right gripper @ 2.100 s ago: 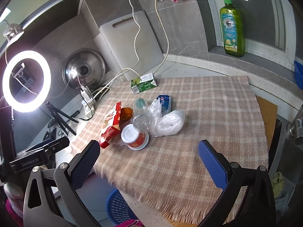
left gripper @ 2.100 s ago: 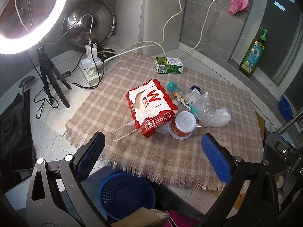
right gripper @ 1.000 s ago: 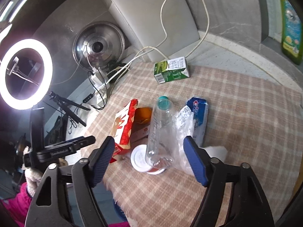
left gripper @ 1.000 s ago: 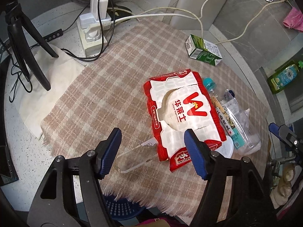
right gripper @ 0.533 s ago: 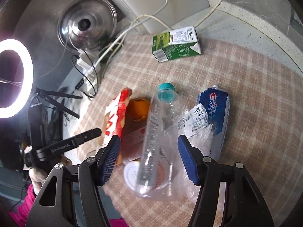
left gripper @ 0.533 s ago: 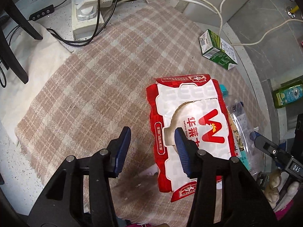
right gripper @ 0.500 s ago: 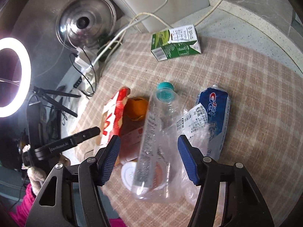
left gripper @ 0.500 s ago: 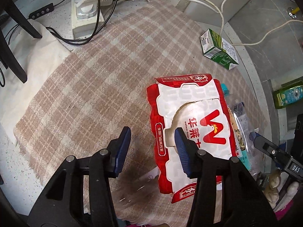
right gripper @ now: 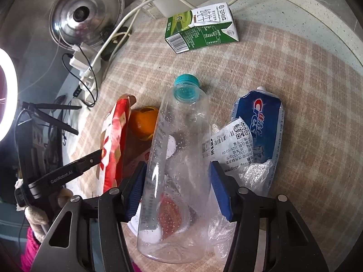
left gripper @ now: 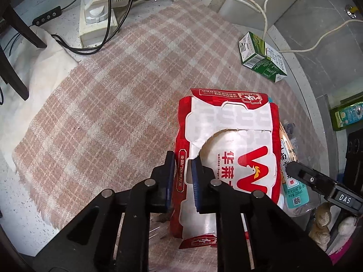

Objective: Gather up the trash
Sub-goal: 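Carry the tissue pack and bottle down and drop both into the blue basket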

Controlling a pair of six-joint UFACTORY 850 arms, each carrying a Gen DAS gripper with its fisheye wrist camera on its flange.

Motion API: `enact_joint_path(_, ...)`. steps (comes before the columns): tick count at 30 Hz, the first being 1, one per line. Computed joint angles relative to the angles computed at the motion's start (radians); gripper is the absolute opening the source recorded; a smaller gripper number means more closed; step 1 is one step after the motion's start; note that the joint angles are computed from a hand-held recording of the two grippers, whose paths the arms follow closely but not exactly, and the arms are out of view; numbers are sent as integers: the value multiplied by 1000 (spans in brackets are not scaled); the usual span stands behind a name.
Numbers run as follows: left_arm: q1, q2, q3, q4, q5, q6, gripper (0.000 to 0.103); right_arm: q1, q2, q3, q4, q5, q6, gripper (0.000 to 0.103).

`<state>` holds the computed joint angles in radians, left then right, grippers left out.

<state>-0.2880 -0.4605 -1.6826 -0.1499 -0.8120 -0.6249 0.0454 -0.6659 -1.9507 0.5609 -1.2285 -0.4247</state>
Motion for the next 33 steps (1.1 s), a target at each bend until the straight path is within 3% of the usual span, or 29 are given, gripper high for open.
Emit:
enact_joint_path(16, -81, 102, 37, 259, -13, -208, 8, -61, 94, 105, 169, 0, -101, 53)
enact_joint_path(28, -93, 211, 149, 285, -3, -211, 8, -102, 176, 185, 265, 32, -113, 53)
enact_joint_path(33, -96, 296, 245, 285, 10, -181, 8, -108, 258, 264, 303, 52, -126, 53)
